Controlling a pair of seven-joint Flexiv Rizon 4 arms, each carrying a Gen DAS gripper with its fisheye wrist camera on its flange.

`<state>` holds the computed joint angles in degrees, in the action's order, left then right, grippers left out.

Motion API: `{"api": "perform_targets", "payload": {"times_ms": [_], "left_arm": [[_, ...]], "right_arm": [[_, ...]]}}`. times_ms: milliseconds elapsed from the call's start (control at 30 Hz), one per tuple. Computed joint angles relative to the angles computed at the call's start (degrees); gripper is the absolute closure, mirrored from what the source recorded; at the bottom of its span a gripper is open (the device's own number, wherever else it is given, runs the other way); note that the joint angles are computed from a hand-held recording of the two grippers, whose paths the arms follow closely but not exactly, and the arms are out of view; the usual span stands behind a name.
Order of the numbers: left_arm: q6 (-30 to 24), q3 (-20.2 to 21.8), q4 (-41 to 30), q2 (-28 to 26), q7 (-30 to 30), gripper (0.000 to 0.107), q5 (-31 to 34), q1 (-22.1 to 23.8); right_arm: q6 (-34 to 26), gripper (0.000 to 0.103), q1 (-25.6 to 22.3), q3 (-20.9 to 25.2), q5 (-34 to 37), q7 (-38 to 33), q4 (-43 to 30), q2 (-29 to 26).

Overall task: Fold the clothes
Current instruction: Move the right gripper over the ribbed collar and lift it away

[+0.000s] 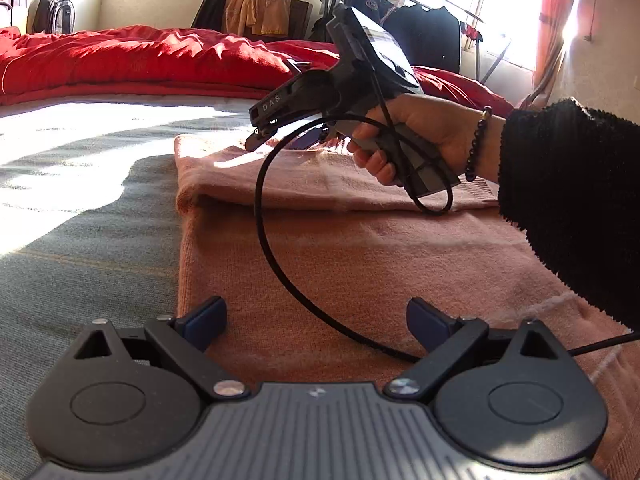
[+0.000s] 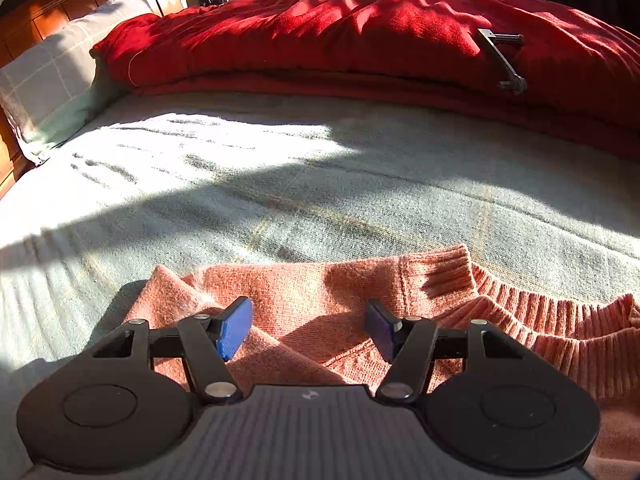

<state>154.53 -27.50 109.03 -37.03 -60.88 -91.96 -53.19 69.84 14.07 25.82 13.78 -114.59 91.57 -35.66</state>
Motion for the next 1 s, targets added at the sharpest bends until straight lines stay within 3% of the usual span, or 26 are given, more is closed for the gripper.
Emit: {"api": "perform_targets", "payload": {"times_ms": [133, 233, 267, 333, 433, 500, 600, 700, 767, 867, 1000], "left_arm": [[-0.18, 0.01, 0.10, 0.01, -0.01, 0.010, 0.08, 0.05], [-0.28, 0.03, 0.25, 0.06, -0.06, 0.010, 0.17, 0.03], [-0.33, 0.07, 0.36, 0.11, -0.26, 0.010, 0.28, 0.01], [-0.41, 0.19, 0.54, 0.22, -0.68, 0.010, 0.57, -0.04], [-0.93, 0.40, 0.94, 0.56, -1.08, 0.010, 1.57, -0.06], [-2.23, 0.94, 2.25, 1.44, -1.99, 0.010, 4.50, -0.28], [-3.94, 3.51, 5.73, 2.66, -6.23, 0.010, 14.66, -1.06], [-6.31, 5.42, 6.27, 2.59, -5.26, 0.007, 21.21, -1.64], [-7.09, 5.92, 4.88, 2.15, -1.91, 0.007, 20.24, -2.63], [-7.87, 6.41, 4.67, 2.03, -1.30, 0.007, 21.01, -2.86], [-8.63, 6.92, 4.93, 2.05, -2.12, 0.007, 21.96, -2.81]], "right_arm": [[4.96, 0.031, 2.87, -2.00, -1.48, 2.66, -0.87, -2.50], [7.02, 0.030, 6.81, -5.96, -6.58, 6.83, 0.22, -1.98], [7.01, 0.030, 6.37, -5.31, -7.29, 7.08, 0.64, -1.50], [6.67, 0.030, 2.90, -1.11, -6.70, 5.38, 1.36, -0.49], [6.40, 0.030, -0.14, 1.53, -6.07, 3.03, 3.45, 2.44], [7.22, 0.030, -0.89, 1.20, -5.84, 2.14, 5.30, 4.60], [7.75, 0.030, -2.22, -0.09, -5.40, 2.01, 8.29, 8.05], [8.52, 0.030, -3.41, -1.80, -5.70, 1.02, 12.09, 11.51], [9.11, 0.030, -5.32, -1.57, -4.77, -1.11, 14.43, 13.56], [7.26, 0.030, -10.44, 1.06, 0.55, -6.37, 15.87, 15.59], [2.76, 0.030, -13.91, 1.31, 9.29, -10.82, 16.07, 16.10]]}}
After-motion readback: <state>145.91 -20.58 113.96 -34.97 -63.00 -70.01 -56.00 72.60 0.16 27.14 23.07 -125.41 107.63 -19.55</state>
